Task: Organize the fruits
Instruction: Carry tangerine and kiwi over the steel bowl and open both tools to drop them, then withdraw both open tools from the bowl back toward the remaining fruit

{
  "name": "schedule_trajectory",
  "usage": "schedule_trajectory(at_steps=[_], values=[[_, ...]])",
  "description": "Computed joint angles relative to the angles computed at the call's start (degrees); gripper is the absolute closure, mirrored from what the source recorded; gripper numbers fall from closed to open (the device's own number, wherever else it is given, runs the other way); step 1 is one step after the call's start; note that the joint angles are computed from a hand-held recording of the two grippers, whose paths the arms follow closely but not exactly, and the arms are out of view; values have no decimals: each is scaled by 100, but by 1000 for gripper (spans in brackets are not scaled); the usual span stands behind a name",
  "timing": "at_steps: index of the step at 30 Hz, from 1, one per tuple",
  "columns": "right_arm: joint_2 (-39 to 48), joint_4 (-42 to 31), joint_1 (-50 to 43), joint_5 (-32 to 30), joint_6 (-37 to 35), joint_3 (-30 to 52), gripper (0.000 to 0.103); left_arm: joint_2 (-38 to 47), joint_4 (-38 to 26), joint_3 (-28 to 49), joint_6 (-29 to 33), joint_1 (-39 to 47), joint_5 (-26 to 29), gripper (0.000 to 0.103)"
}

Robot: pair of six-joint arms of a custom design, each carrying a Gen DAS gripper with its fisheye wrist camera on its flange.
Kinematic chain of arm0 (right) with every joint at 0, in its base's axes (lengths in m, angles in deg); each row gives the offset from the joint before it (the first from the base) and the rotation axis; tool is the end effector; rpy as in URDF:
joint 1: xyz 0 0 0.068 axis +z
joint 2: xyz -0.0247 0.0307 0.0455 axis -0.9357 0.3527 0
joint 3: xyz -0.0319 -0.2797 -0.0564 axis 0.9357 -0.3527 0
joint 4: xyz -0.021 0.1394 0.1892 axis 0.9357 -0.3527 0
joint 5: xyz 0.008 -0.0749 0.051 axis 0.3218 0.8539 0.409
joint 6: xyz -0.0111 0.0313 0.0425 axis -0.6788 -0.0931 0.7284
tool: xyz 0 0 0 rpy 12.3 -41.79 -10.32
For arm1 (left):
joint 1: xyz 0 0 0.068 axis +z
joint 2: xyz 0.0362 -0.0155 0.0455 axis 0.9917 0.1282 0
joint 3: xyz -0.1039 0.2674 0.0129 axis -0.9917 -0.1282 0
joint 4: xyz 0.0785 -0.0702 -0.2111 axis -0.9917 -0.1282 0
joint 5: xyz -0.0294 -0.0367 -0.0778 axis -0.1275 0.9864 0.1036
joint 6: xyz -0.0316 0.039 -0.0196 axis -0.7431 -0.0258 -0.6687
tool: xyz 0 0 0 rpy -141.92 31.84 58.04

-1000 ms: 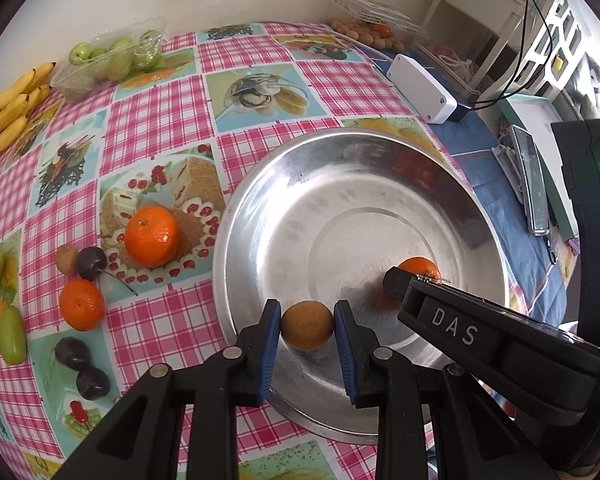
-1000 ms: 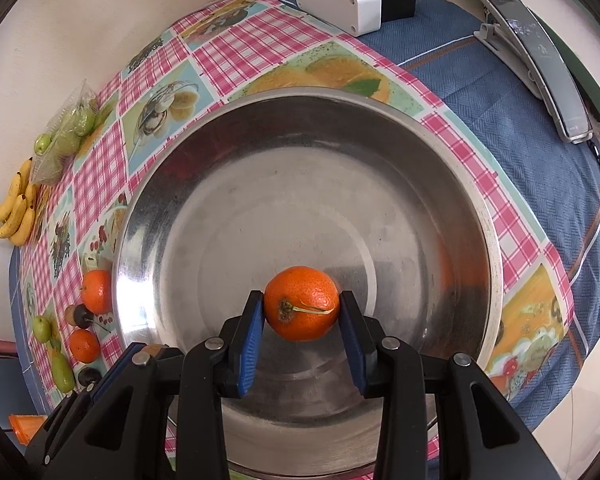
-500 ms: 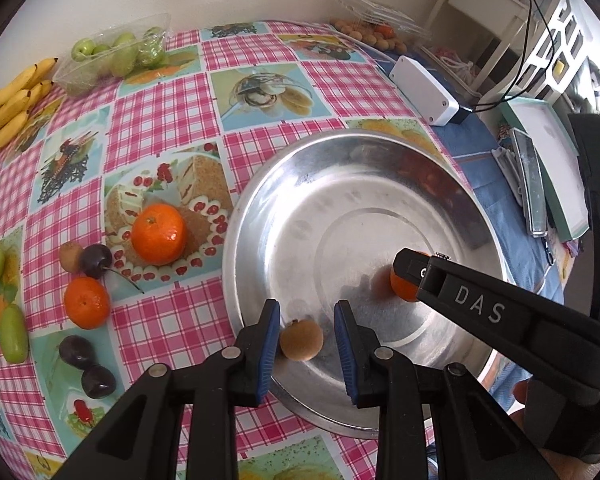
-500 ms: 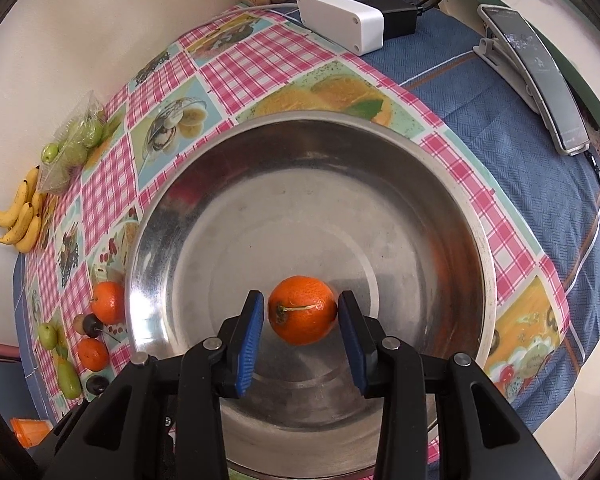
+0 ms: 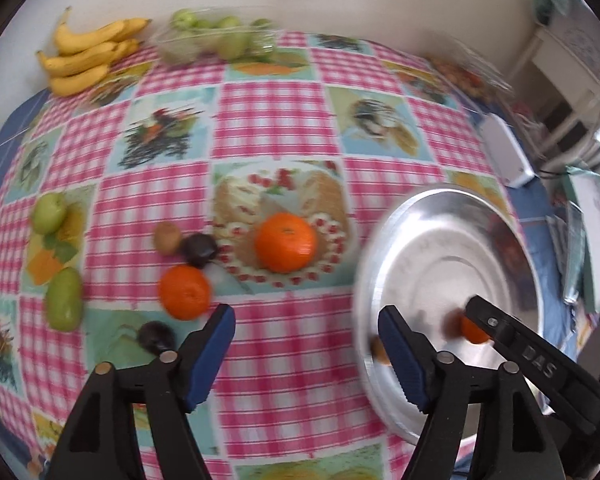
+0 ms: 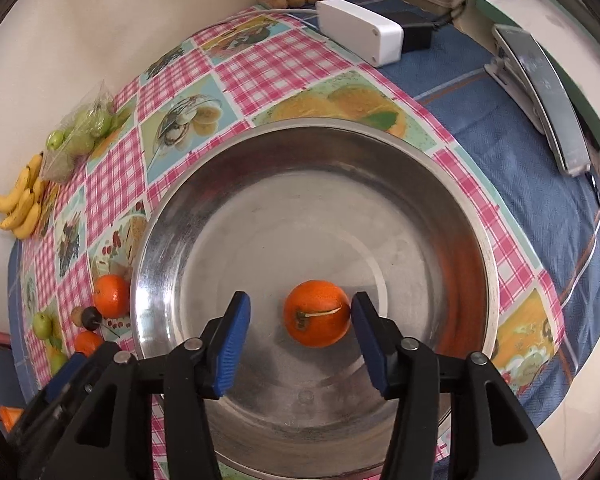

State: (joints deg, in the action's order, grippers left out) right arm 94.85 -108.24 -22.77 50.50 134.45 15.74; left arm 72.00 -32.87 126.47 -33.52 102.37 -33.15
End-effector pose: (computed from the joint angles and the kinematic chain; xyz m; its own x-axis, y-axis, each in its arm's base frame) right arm 0.1622 0.1594 0.2012 -0.8605 0.3997 -0.3158 0.3582 0.9156 0.1828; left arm 0.1852 0.0571 0.2201 -0.9419 0.0084 -0.3358 0.0579 0.9888 -0.1377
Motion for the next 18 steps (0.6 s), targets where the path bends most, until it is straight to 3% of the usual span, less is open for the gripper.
schedule_trajectory(at_steps=[4, 7, 10, 18], values=[[287, 1, 259, 126, -323, 329, 33, 189, 95, 129, 4, 517, -163, 17], [532, -82, 492, 282, -509, 627, 28, 275, 173, 228, -34, 865, -238, 0], [678, -39, 606, 310, -674, 756, 19, 322, 334, 269, 37, 1208, -266, 0], [735, 259, 772, 295, -830, 776, 15, 693, 512, 526, -25, 1742, -180, 0]])
